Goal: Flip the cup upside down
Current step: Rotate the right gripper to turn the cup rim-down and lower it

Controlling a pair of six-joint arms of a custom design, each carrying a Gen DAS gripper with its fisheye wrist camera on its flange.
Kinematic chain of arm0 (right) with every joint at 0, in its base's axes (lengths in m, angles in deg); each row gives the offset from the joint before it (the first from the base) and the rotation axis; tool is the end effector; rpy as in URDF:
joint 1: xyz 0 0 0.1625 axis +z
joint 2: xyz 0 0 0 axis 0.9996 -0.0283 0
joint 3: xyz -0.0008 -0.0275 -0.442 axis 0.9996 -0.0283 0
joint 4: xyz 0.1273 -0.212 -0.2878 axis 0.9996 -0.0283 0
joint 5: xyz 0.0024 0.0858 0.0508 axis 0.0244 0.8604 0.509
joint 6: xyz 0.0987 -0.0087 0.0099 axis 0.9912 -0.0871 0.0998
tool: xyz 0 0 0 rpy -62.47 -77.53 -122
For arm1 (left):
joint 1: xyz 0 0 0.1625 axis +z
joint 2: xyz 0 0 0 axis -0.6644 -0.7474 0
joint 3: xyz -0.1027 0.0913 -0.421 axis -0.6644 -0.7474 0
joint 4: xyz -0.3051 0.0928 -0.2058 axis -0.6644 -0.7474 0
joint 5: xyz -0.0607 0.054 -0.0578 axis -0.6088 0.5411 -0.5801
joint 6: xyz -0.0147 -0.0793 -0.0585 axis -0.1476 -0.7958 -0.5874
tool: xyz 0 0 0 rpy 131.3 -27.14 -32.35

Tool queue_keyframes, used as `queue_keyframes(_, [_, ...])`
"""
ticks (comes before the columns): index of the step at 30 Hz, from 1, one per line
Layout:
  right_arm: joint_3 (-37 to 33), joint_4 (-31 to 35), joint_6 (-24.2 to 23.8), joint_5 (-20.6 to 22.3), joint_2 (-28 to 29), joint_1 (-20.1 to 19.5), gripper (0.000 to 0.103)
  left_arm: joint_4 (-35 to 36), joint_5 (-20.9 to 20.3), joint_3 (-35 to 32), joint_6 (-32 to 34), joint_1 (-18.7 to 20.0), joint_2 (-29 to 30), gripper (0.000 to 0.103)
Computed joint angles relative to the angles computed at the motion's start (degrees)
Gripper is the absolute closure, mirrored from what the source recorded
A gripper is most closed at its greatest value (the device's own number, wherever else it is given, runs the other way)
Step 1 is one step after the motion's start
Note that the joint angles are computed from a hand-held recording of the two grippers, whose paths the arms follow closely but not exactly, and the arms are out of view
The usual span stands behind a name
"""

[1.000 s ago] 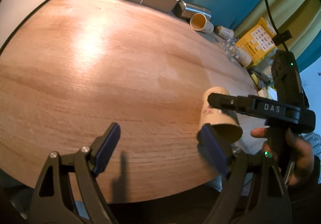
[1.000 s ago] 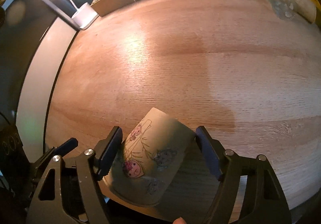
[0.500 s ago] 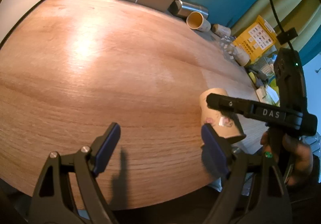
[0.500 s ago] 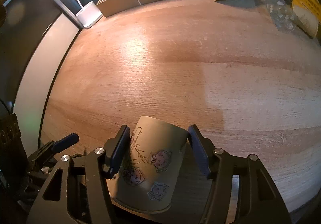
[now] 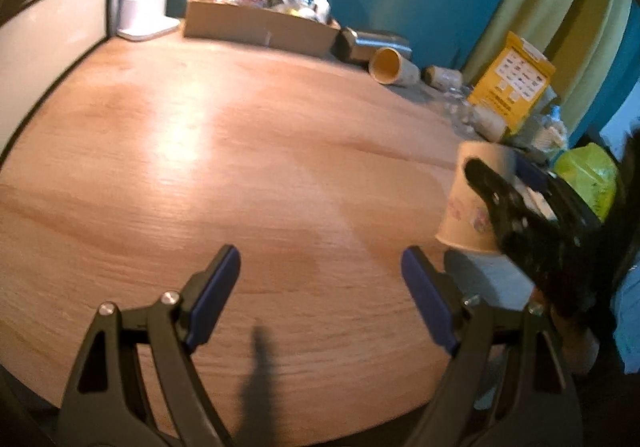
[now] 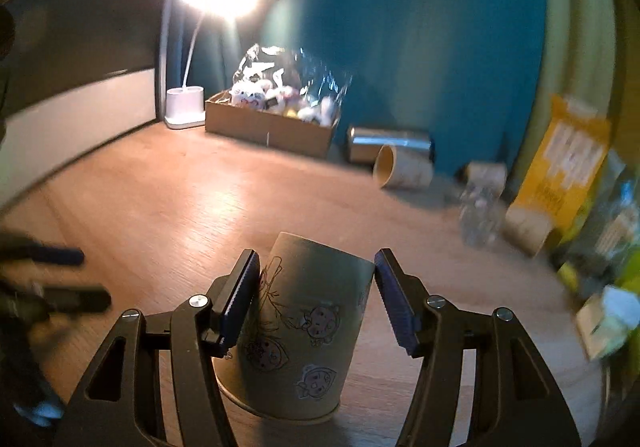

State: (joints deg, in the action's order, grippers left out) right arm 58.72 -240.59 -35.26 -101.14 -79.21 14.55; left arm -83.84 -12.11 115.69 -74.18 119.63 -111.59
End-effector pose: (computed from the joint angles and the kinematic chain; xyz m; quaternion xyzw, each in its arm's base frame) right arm 0.2952 -0.8267 -0.0733 0.4441 -0.7783 0.3431 0.2817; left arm 0.0266 -0.7679 0.2282 0.0246 0.8966 -0.3786 0.2285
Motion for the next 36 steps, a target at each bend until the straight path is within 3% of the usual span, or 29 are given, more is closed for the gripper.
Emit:
queue_keyframes(8, [14.12, -27.63, -10.25, 8.87, -1.79, -1.94, 0.040, -11.74, 3.17, 2.96, 5.34, -0.21, 1.46, 0.019])
queue_keyframes(14, [18.12, -34.26, -11.38, 7.63, -2.44, -2.14, 0.040, -17.93, 3.07, 3.49, 10.79, -0.70, 3.00, 0.019])
queue_keyframes(26, [25.90, -47.92, -14.14, 13.52, -2.13, -4.84, 0.040, -23.65, 1.43, 4.98, 12.60, -0.84, 4.21, 0.019])
queue_keyframes(36, [30.72, -48.24, -11.83, 14.63, -4.46, -5.40, 0.039, -27.90, 0.74, 6.41, 13.82, -1.16, 4.61, 0.019])
